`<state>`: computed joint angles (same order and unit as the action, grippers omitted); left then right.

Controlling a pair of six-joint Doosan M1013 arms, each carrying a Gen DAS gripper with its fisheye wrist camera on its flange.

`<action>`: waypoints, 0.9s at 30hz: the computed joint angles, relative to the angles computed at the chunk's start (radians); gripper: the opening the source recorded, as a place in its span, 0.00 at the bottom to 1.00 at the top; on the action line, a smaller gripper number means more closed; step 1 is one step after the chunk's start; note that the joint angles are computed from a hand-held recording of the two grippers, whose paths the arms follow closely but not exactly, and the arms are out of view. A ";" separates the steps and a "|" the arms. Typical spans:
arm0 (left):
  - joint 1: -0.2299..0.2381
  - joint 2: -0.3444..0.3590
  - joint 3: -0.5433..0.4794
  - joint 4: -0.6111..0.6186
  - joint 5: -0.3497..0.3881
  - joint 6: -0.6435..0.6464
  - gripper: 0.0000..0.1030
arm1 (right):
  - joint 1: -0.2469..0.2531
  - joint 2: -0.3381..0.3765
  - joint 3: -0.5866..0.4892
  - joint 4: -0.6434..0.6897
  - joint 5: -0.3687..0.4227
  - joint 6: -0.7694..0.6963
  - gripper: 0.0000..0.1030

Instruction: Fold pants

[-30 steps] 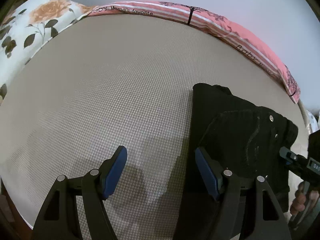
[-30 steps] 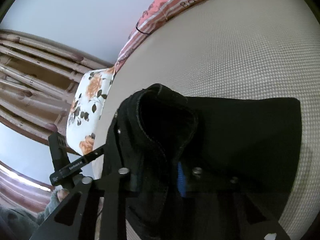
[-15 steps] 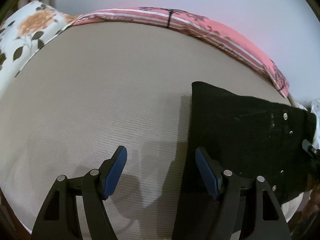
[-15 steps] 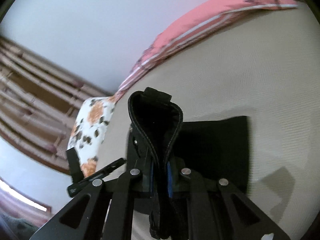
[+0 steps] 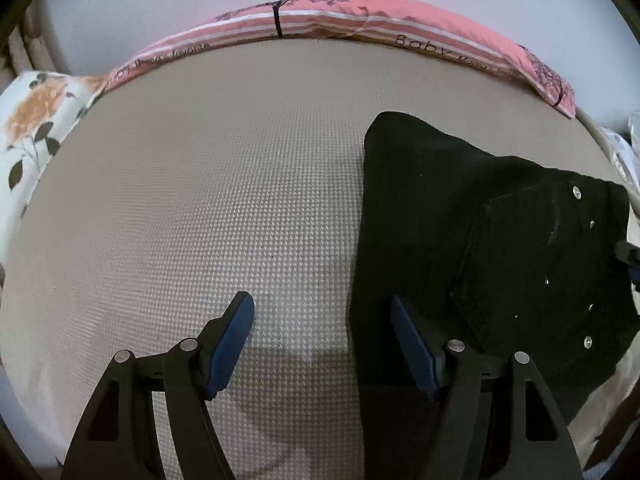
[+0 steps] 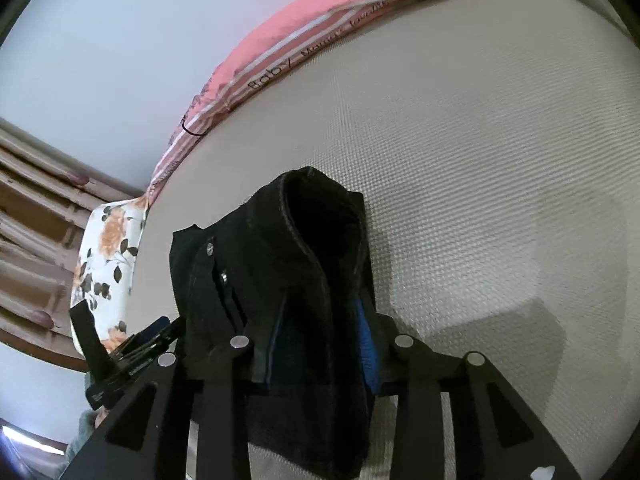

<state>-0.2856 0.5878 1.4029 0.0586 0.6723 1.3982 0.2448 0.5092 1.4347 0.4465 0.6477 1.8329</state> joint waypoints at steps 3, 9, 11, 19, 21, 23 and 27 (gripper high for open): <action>0.008 -0.005 0.003 -0.056 0.009 0.037 0.69 | 0.004 -0.032 0.035 0.018 -0.011 0.003 0.32; 0.007 -0.030 0.038 -0.118 0.004 0.117 0.69 | 0.024 -0.076 0.094 0.002 -0.005 -0.001 0.31; 0.004 -0.036 0.050 -0.113 0.000 0.120 0.69 | 0.038 -0.074 0.093 -0.035 -0.005 0.009 0.21; -0.007 -0.060 0.084 -0.079 -0.006 0.128 0.69 | 0.066 -0.103 0.104 -0.163 -0.003 0.079 0.11; -0.013 -0.064 0.093 -0.047 -0.013 0.119 0.69 | 0.069 -0.105 0.111 -0.180 0.011 0.090 0.11; -0.022 -0.067 0.103 -0.005 -0.020 0.101 0.69 | 0.066 -0.098 0.112 -0.173 0.022 0.101 0.11; -0.032 -0.070 0.113 0.051 -0.038 0.079 0.69 | 0.053 -0.089 0.116 -0.127 0.029 0.079 0.10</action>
<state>-0.3175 0.5177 1.5157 0.1097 0.6339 1.4774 0.2974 0.4200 1.5509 0.3192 0.6771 1.9124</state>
